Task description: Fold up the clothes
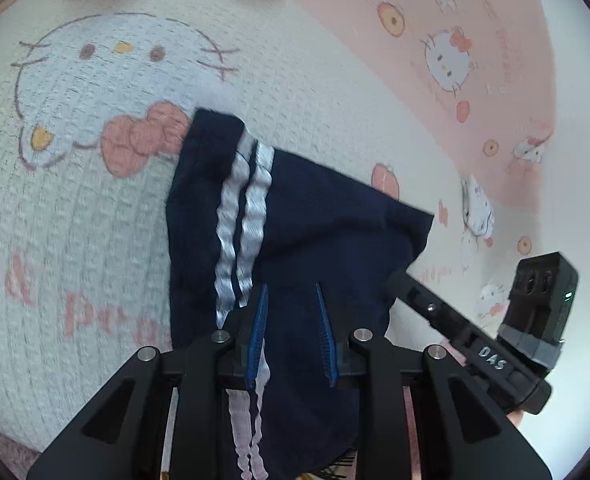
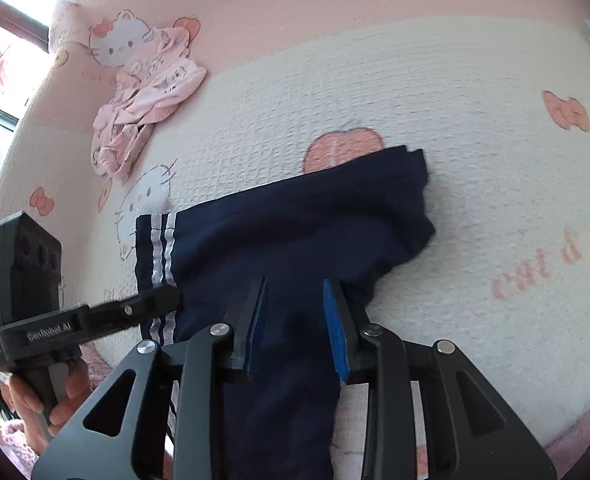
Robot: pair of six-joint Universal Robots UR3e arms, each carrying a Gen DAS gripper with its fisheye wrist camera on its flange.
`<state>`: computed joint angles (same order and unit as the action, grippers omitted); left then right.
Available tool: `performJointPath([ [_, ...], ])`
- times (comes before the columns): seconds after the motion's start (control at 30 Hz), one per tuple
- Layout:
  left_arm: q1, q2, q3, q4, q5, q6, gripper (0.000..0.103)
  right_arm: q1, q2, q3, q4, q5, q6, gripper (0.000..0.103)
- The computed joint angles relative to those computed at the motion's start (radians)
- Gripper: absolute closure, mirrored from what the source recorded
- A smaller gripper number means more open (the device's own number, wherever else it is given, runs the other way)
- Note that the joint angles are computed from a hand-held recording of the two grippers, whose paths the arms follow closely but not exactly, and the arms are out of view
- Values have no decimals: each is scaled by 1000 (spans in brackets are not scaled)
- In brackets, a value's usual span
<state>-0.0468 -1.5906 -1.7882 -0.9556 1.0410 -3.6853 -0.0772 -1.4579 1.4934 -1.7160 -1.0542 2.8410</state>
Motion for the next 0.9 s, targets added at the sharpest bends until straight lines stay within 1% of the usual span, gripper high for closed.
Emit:
performJointPath([
  [0.03, -20, -10, 25, -15, 25, 7, 77, -3, -14, 8, 5, 0, -9, 70],
  [0.1, -53, -23, 64, -45, 63, 21, 77, -2, -41, 23, 6, -14, -21, 70],
  [0.2, -47, 20, 36, -58, 69, 20, 77, 2, -69, 46, 0, -39, -21, 70],
  [0.27, -50, 72, 5, -57, 73, 9, 77, -38, -125, 77, 29, -44, -39, 69],
  [0.4, -66, 172, -59, -75, 76, -9, 77, -99, -218, 129, 77, -90, -74, 64],
  [0.47, -87, 209, -89, -106, 88, -31, 77, -132, -262, 159, 122, -97, -112, 63],
  [0.53, -102, 276, -147, -126, 78, -62, 76, -159, -307, 190, 182, -105, -140, 62],
  [0.6, -123, 339, -189, -152, 75, -95, 73, -174, -349, 214, 247, -114, -181, 62],
  [0.67, -166, 386, -194, -190, 121, -136, 67, -182, -406, 246, 317, -131, -233, 60],
  [0.7, -190, 412, -195, -214, 150, -159, 65, -176, -426, 260, 337, -142, -250, 55],
  [0.73, -202, 430, -200, -236, 160, -170, 61, -162, -442, 272, 352, -163, -258, 52],
  [0.8, -199, 460, -219, -277, 141, -167, 60, -129, -466, 298, 361, -210, -264, 52],
  [0.87, -187, 468, -236, -314, 119, -157, 59, -92, -478, 329, 338, -265, -251, 52],
  [0.9, -188, 463, -238, -325, 123, -165, 59, -86, -477, 341, 328, -281, -247, 52],
])
